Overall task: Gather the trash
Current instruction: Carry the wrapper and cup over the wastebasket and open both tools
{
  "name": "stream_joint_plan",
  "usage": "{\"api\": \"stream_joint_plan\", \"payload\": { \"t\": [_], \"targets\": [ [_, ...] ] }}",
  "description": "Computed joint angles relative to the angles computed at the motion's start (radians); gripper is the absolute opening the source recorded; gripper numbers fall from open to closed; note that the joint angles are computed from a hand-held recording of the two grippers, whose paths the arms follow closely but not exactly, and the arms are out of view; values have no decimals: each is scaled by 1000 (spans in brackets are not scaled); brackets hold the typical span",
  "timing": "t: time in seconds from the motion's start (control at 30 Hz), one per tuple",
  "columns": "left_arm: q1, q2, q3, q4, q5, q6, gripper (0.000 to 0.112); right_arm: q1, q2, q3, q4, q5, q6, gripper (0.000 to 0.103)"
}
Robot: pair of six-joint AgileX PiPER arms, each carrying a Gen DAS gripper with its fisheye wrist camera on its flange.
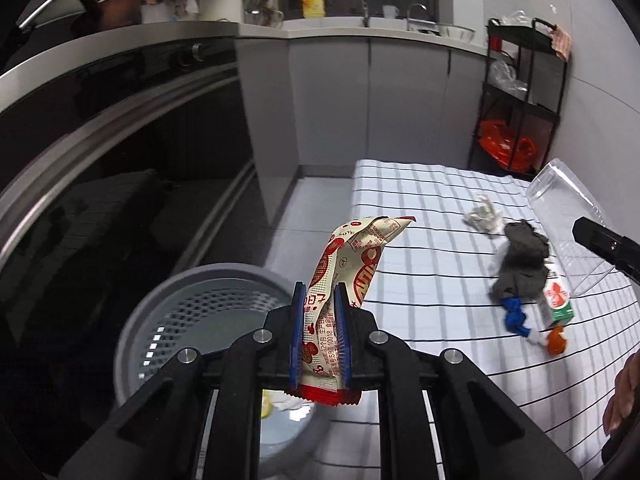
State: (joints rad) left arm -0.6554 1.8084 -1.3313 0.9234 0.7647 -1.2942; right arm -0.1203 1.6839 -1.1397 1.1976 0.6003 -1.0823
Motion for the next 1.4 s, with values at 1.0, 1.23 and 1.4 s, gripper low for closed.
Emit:
{"api": "stream_joint_plan", "payload": {
  "t": [1.0, 1.23, 1.4],
  "targets": [
    [255, -123, 278, -63, -83, 27, 17, 530, 244, -232, -318, -85, 397, 63],
    [285, -126, 288, -105, -103, 58, 18, 543, 299, -290, -350, -52, 435, 64],
    [285, -126, 289, -104, -93, 53, 23, 556, 318, -309, -369, -50, 455, 64]
  ]
}}
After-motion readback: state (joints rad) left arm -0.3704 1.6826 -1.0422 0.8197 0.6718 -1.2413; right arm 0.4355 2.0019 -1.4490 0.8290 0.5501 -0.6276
